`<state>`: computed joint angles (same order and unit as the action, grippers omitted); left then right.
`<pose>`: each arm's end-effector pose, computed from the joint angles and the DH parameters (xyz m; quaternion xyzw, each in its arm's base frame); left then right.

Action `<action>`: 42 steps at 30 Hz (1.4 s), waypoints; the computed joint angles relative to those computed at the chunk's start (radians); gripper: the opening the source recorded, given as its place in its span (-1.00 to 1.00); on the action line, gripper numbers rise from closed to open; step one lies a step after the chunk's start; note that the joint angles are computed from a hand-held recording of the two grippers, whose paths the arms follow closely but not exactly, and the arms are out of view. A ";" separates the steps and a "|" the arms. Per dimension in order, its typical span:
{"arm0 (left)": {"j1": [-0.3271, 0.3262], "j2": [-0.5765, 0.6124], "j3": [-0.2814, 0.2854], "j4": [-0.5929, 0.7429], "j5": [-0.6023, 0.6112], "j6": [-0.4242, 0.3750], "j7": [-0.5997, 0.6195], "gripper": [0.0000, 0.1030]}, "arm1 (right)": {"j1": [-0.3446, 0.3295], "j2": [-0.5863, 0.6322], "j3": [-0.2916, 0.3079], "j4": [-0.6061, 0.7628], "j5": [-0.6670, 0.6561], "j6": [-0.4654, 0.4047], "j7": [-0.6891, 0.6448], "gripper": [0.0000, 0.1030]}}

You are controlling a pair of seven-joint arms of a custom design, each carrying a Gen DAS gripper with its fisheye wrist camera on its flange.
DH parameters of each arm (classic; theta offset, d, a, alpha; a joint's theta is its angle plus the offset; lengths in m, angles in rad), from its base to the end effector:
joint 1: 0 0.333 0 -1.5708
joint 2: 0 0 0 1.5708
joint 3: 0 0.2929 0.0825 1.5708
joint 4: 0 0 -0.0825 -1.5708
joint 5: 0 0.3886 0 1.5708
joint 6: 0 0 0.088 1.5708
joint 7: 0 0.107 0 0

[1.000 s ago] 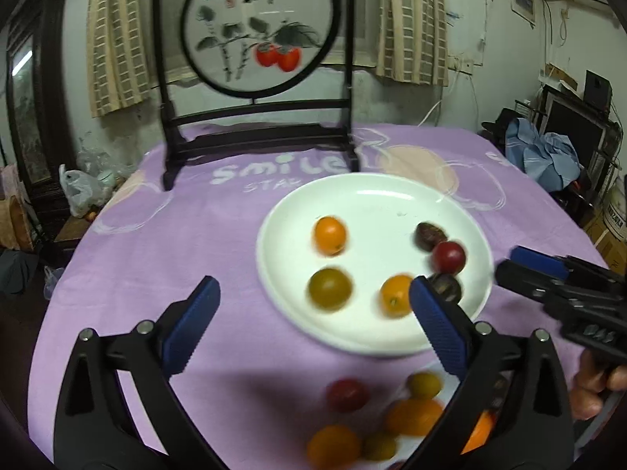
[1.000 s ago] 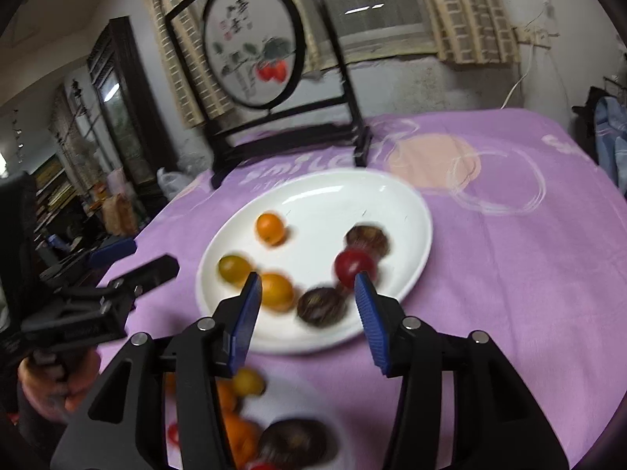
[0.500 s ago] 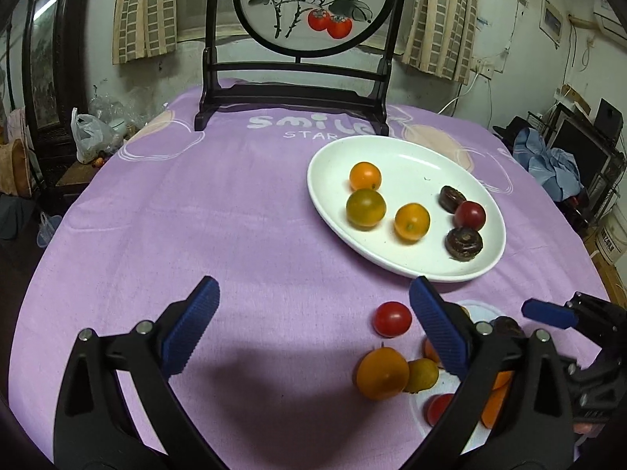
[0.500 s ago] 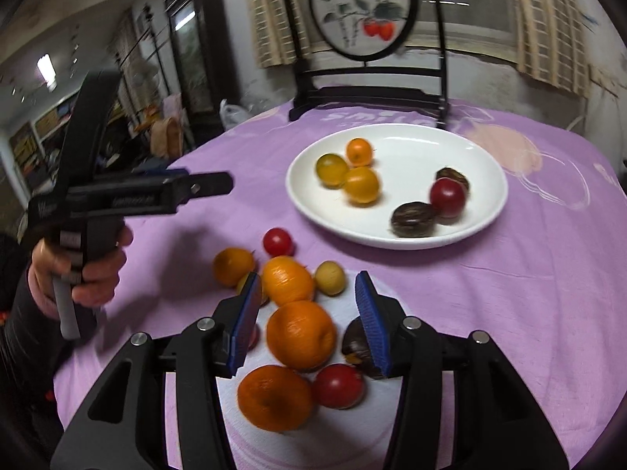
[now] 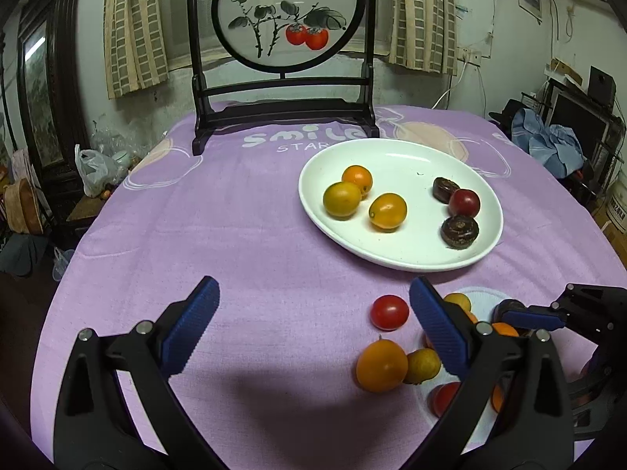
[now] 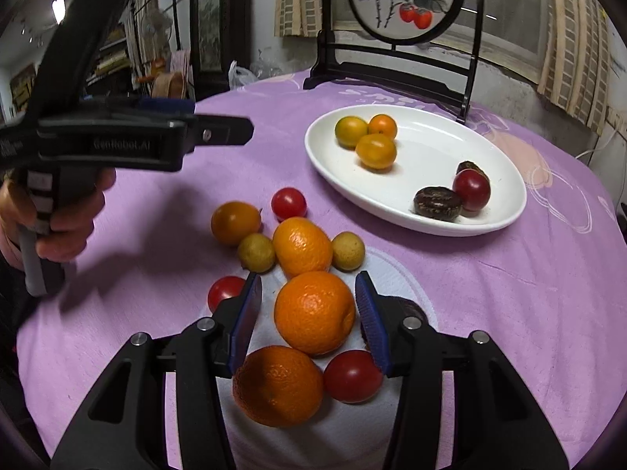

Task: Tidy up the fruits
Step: 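Grasp a large orange with the right tool while the left tool grasps a small orange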

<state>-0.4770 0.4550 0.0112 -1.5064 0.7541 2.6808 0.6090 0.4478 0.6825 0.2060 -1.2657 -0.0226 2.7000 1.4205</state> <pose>0.6393 -0.3469 0.4578 -0.6177 0.6618 -0.3066 0.2940 0.6442 0.4342 0.4311 -0.8450 0.3810 -0.1523 0.3429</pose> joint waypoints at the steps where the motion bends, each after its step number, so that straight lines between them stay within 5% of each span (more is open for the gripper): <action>1: -0.004 -0.003 0.003 -0.003 0.006 0.000 -0.005 0.93 | 0.008 0.002 -0.011 0.002 -0.009 0.000 0.010 -0.02; 9: 0.003 -0.019 0.001 -0.024 0.022 0.010 -0.017 0.93 | 0.024 -0.002 -0.033 -0.001 -0.044 -0.008 0.043 -0.03; 12: 0.022 -0.025 -0.018 -0.038 -0.010 0.027 0.016 0.93 | 0.032 -0.002 -0.046 0.007 -0.060 -0.020 0.074 -0.18; 18: 0.146 -0.029 -0.160 -0.094 -0.330 0.088 0.354 0.90 | -0.071 -0.009 0.069 -0.006 0.110 -0.004 0.008 -0.20; 24: 0.206 -0.019 -0.254 -0.121 -0.566 0.090 0.636 0.25 | -0.071 -0.032 0.059 -0.035 0.144 0.038 0.017 -0.20; 32: 0.142 -0.033 -0.195 -0.145 -0.647 0.078 0.781 -0.06 | -0.068 -0.031 0.059 -0.033 0.150 0.041 0.014 -0.20; 42: 0.078 0.012 -0.127 -0.092 -0.601 0.039 0.747 -0.21 | -0.070 -0.038 0.061 -0.045 0.150 0.048 0.015 -0.20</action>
